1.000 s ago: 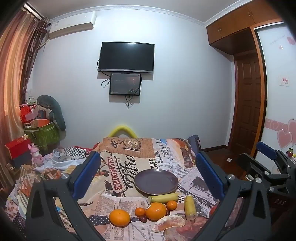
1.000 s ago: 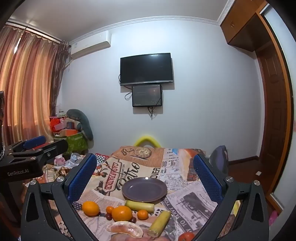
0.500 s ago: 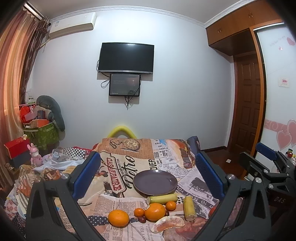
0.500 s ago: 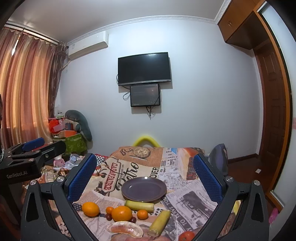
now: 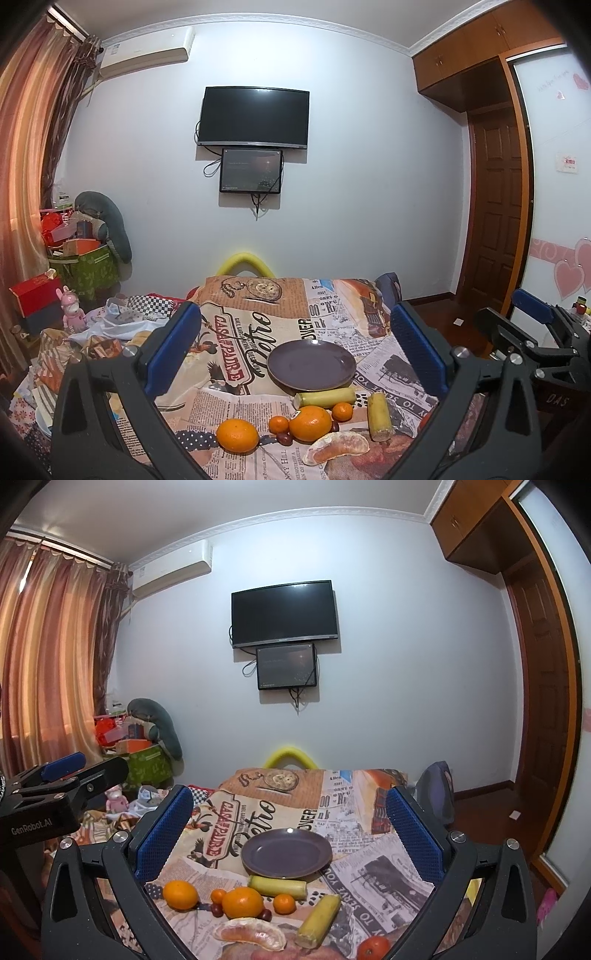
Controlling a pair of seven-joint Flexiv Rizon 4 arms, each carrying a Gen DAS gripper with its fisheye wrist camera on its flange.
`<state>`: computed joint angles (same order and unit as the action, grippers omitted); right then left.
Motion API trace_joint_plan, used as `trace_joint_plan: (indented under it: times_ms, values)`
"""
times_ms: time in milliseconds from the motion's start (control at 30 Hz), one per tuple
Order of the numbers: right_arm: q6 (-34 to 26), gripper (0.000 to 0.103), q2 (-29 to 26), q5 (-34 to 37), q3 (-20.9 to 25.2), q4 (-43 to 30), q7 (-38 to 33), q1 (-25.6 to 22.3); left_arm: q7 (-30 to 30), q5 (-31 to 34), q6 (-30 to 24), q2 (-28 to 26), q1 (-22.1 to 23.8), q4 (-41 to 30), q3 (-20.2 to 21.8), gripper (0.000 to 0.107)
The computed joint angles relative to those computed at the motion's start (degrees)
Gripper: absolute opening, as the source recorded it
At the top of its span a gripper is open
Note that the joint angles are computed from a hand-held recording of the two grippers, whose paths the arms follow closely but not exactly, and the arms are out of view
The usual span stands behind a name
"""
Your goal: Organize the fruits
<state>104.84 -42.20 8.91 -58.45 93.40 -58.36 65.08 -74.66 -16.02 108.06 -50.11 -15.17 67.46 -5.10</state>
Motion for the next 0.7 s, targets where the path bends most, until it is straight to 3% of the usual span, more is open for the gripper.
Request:
trace_joint_plan:
  times_ms: [700]
  values:
    - [-0.8, 0.103, -0.7, -0.6, -1.4, 0.3, 1.4, 0.6, -0.3, -0.5, 0.7, 0.0, -0.6, 0.1, 1.0, 0.103]
